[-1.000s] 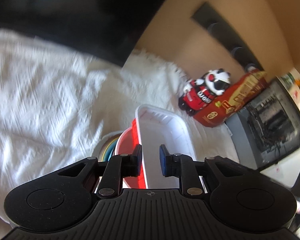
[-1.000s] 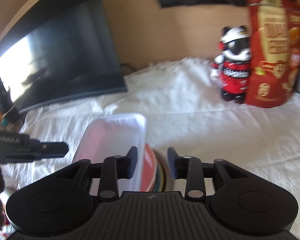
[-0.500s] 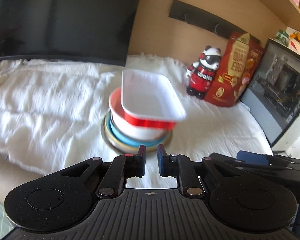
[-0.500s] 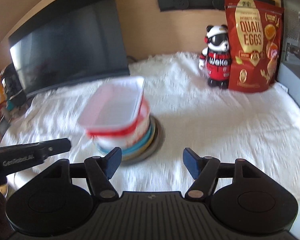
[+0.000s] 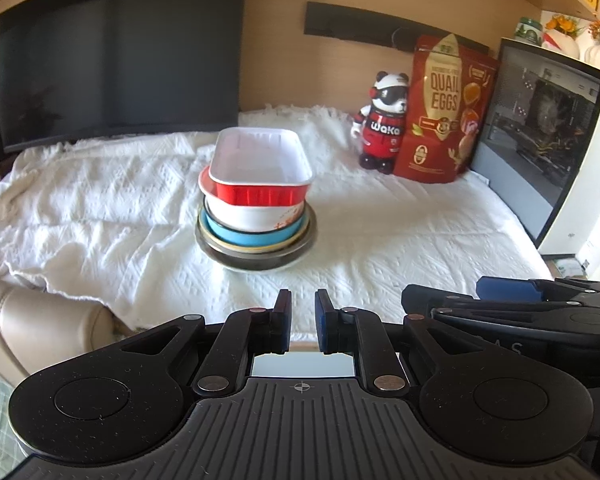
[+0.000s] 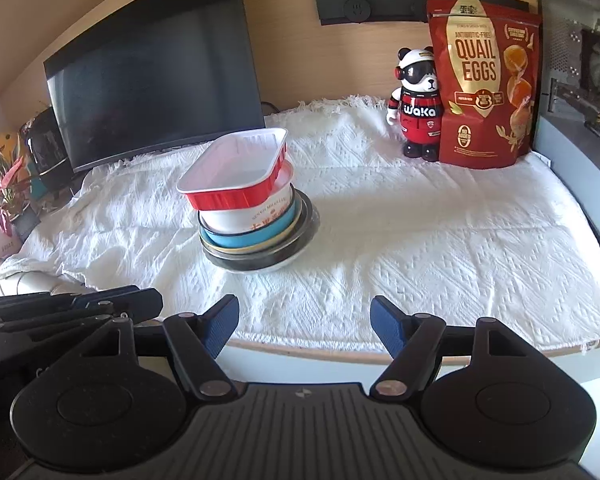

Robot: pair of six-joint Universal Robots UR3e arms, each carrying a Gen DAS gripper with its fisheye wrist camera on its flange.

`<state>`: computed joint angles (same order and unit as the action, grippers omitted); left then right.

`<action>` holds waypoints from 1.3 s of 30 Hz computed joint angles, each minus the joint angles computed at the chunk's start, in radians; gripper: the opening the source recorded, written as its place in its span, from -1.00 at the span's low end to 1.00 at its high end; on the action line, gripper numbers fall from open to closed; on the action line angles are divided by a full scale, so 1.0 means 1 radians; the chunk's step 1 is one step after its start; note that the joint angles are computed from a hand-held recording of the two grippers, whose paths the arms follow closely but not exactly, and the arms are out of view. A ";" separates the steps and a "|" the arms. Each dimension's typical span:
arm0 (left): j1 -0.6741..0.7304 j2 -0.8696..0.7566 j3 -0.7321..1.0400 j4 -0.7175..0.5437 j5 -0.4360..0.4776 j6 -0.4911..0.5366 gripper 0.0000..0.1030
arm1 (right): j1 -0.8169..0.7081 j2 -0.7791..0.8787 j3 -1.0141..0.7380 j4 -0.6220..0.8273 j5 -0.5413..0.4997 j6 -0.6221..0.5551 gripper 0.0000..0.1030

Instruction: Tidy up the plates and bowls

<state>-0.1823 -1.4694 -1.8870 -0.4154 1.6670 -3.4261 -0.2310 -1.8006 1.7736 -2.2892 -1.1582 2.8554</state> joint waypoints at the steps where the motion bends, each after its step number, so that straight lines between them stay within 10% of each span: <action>1: -0.007 0.002 0.001 -0.002 0.011 -0.004 -0.71 | -0.005 -0.010 0.006 0.003 0.001 -0.004 0.42; 39: -0.027 0.025 0.002 -0.035 0.039 -0.051 -0.71 | -0.016 -0.041 0.013 0.037 0.029 -0.043 0.44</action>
